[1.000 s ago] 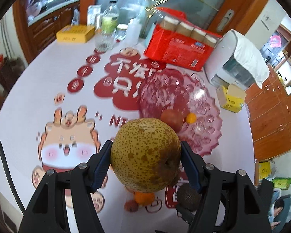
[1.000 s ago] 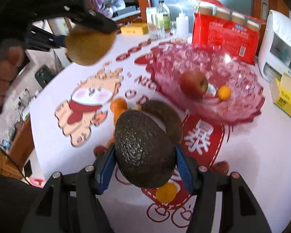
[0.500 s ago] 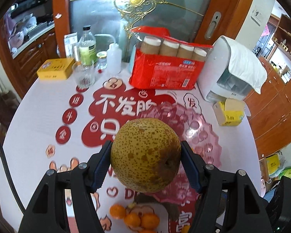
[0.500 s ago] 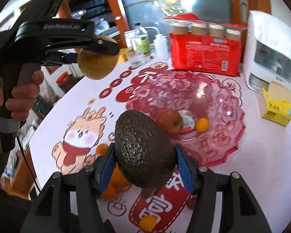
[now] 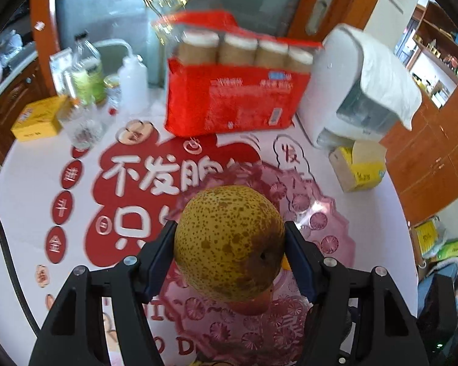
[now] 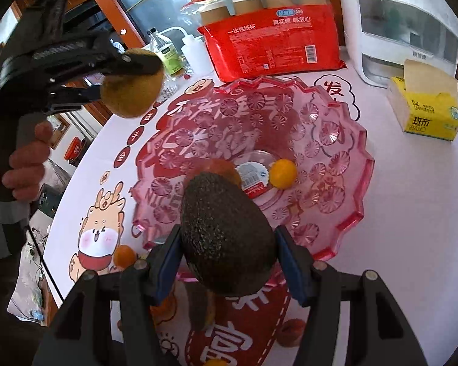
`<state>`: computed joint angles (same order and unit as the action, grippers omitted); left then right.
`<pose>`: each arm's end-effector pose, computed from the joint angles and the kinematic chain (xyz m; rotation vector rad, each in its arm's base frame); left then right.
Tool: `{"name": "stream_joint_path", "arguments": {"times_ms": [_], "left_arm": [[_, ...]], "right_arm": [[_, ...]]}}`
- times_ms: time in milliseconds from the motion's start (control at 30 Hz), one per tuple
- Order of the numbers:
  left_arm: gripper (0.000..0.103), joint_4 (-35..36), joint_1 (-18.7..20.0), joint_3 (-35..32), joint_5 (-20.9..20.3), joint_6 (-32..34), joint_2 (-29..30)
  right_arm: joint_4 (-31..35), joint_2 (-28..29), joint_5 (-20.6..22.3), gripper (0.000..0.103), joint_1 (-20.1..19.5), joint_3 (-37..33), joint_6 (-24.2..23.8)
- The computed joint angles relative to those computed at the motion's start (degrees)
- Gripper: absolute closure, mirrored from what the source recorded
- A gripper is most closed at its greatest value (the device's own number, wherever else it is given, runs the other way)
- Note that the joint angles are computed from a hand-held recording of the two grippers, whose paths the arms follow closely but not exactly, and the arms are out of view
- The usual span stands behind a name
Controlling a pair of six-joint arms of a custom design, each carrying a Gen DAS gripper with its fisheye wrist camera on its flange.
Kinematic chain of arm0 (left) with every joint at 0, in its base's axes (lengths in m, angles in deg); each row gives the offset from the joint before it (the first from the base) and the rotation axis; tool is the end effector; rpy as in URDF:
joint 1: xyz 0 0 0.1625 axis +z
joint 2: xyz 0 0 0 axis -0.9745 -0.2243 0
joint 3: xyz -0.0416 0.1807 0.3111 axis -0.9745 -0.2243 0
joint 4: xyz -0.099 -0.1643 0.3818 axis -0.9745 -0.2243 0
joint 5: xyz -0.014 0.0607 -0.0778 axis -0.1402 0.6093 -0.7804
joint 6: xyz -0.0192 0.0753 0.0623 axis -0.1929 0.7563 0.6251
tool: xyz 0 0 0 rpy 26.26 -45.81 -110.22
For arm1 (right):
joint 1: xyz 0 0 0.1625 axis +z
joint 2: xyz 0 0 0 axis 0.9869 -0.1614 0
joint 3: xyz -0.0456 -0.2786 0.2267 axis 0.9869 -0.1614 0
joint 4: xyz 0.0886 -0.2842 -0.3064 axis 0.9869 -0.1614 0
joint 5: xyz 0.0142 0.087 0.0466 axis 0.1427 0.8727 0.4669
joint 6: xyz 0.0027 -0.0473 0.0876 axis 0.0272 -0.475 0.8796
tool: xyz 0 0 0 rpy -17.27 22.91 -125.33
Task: Organize fruits
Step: 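Lift the pear and avocado into the pink bowl and release both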
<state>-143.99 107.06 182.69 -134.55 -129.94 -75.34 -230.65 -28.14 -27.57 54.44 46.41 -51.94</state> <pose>-0.0974 -0.2908 0.3443 0.0778 2.4592 -0.7261 0.3555 -0.2175 0.0367 0.7375 -2.7319 0.3647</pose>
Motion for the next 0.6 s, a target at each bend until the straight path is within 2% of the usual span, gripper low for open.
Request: {"name": "stream_joint_path", "arguments": {"times_ms": [167,267,467,600], "left_arm": [[0.036,-9.8,6.0,4.0,-2.8,6.1,2.5],[0.036,-12.8,7.7,5.1,-4.1,8.1,3.7],[0.036,-15.6,9.0,5.4,-5.2,11.1,5.8],[0.035,-14.9,9.4,4.4,-6.1,10.4,6.4]], "right_arm": [[-2.0,1.4,0.5,0.043,-0.7,-0.1,-0.8],[-2.8,2.1,0.3,0.043,-1.0,-0.2,-0.3],[-2.6,3.5,-0.9,0.043,-0.6,-0.9,1.4],[-2.1,3.8,-1.5,0.043,0.2,-1.4,0.9]]}}
